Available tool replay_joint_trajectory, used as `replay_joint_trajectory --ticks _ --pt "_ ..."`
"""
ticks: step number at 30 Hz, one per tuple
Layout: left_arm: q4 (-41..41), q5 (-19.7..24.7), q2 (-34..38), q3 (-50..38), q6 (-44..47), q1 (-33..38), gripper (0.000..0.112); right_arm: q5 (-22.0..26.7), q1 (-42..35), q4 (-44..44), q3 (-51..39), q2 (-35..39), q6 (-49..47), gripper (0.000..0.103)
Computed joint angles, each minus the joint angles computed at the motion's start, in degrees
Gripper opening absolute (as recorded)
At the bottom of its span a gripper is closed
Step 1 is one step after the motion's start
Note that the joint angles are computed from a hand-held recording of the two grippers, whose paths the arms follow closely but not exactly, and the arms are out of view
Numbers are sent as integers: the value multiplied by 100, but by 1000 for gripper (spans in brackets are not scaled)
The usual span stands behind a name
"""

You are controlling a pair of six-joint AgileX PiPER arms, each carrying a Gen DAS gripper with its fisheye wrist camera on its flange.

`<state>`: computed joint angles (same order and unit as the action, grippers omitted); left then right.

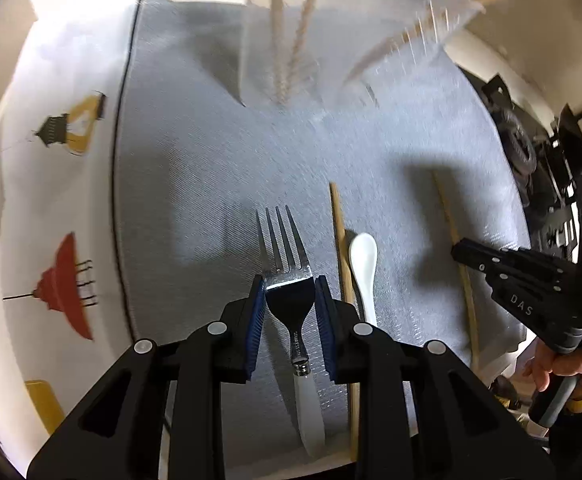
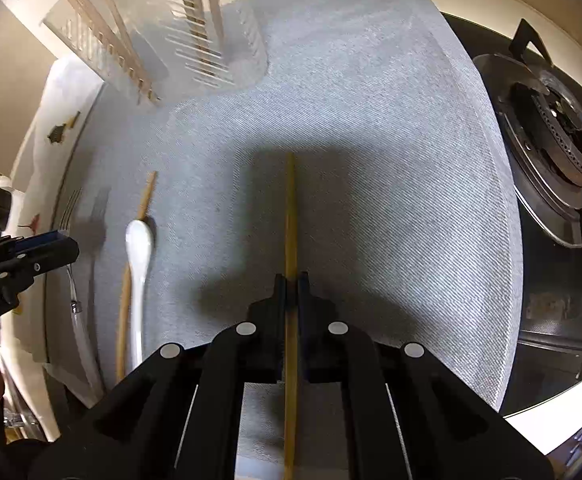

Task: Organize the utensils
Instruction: 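Grasp a wooden chopstick with the right gripper while the left gripper grasps the metal fork, then drop the chopstick into the clear holder with the right gripper while the left gripper drops the fork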

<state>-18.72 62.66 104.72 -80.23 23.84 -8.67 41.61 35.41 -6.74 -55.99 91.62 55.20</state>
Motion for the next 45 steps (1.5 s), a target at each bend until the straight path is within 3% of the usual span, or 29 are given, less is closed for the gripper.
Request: replay_joint_trajectory --ticks 9,20,26,34,45 --pt "-251 135 -404 -96 331 455 25 -175 -301 548 135 -606 -452 6" --pt "-517 272 -838 -420 506 547 25 264 371 -755 -56 -1686 582 6" --pt "-599 247 -1030 -683 492 491 25 760 833 -1522 -551 -1775 987 6" --pt "-739 264 -1101 -1154 580 514 24 1030 1208 -2391 -1264 -1567 1265 6" --pt "-792 607 -911 -2269 419 484 24 1369 999 -2899 -2654 -1099 533 6"
